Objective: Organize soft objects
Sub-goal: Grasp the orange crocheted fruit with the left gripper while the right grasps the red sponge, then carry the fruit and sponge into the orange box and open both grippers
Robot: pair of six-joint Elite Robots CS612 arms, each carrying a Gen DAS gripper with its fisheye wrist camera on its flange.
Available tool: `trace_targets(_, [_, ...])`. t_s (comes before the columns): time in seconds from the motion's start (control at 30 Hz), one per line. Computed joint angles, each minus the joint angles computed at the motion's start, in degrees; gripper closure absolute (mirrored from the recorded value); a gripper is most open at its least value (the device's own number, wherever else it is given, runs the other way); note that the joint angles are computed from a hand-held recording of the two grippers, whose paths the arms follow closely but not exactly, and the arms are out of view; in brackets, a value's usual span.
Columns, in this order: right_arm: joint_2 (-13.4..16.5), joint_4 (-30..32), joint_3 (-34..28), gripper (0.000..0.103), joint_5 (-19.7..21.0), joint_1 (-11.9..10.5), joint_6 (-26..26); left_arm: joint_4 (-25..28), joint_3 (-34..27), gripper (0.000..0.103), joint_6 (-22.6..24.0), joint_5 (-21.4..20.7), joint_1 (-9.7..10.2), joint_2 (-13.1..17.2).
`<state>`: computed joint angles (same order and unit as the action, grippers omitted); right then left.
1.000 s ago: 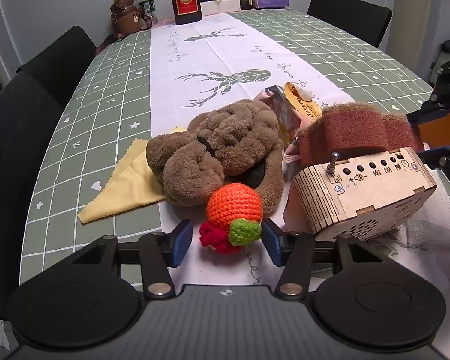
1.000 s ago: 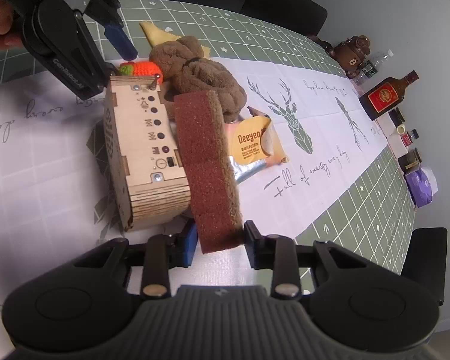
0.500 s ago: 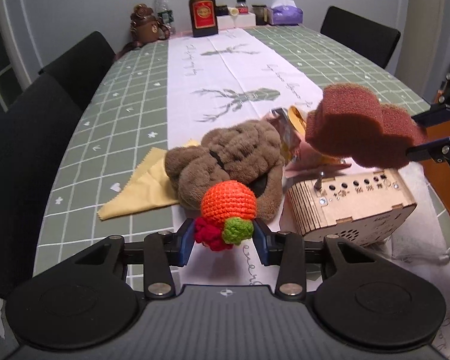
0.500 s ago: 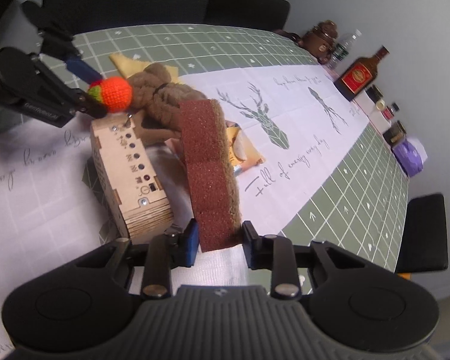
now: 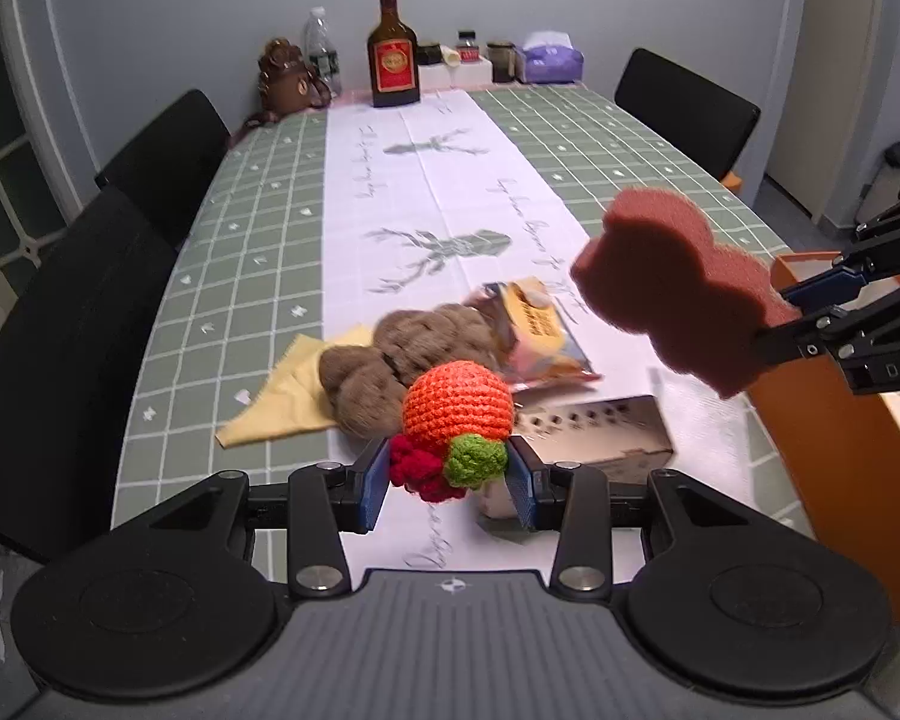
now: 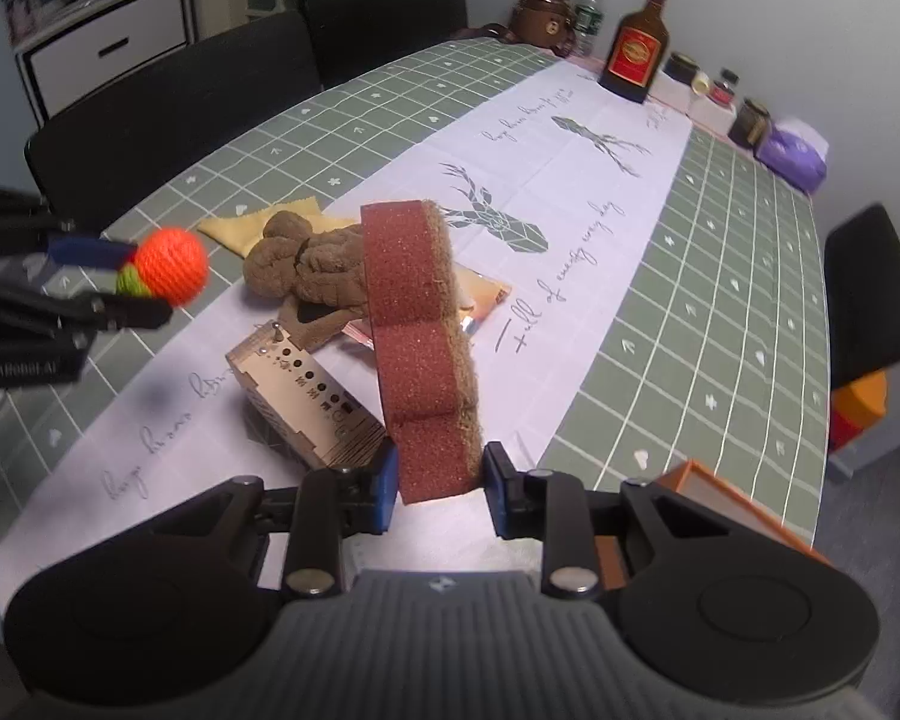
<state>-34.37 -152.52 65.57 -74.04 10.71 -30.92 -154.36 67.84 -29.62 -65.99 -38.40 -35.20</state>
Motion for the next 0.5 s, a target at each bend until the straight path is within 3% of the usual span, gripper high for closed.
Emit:
trace_targets(0.27, [-3.9,-2.3,4.9,0.074,-0.9,-1.5,2.3,6.2,-3.8,0.056,2.9,-6.9,-1.21,-0.5])
trace_targets(0.5, [-6.6,-6.2,9.4,0.074,-3.3,-3.8,4.6,9.0,-11.5,0.056,8.2,-10.7,-3.10,2.1])
